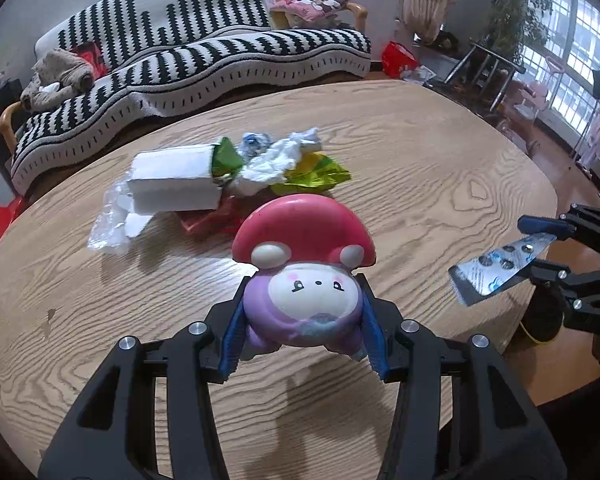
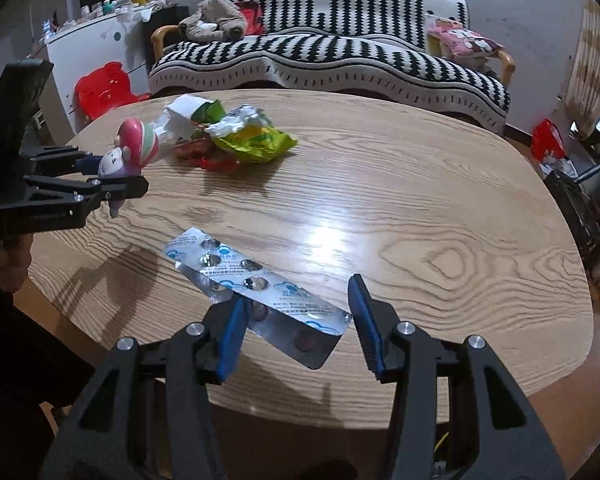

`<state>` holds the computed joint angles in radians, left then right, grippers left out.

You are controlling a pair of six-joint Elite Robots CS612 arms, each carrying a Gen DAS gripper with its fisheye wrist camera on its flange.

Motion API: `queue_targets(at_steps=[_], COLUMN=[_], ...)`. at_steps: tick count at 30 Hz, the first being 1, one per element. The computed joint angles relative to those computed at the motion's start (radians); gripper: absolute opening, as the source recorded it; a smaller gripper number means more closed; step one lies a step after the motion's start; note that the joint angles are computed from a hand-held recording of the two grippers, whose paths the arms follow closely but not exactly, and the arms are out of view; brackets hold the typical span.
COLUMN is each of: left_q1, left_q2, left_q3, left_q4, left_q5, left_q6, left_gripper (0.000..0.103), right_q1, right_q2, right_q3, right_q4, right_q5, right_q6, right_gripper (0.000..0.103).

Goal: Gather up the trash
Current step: 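Carry toy and blister pack to the black bin and open both tools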

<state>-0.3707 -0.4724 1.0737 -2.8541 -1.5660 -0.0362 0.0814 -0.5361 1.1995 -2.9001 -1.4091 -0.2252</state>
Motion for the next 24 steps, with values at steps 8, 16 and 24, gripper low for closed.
queue_targets(at_steps=[8, 16, 24], left_q1=[-0.034, -0.112, -0.193], left_q2=[0.018, 0.046, 0.101], left_q3=[-0.041, -0.092, -0.175], left_q4=[0.004, -0.002, 0.069], left_q5=[-0.036, -0.144, -0.275], left_q6=[0.031, 0.126, 0.187], left_gripper=[0.049, 0.049, 0.049], right_q1=[-0.041, -0.115, -0.190], right_q2=[-0.044, -0.120, -0.181], right_q3=[0.088, 0.259, 0.407], right_q4=[-0.076, -0.204, -0.212], right_q5=[-0.039, -0.138, -0.285], right_q6=[0.085, 0.274, 0.495], right_gripper=[0.049, 0.049, 0.049])
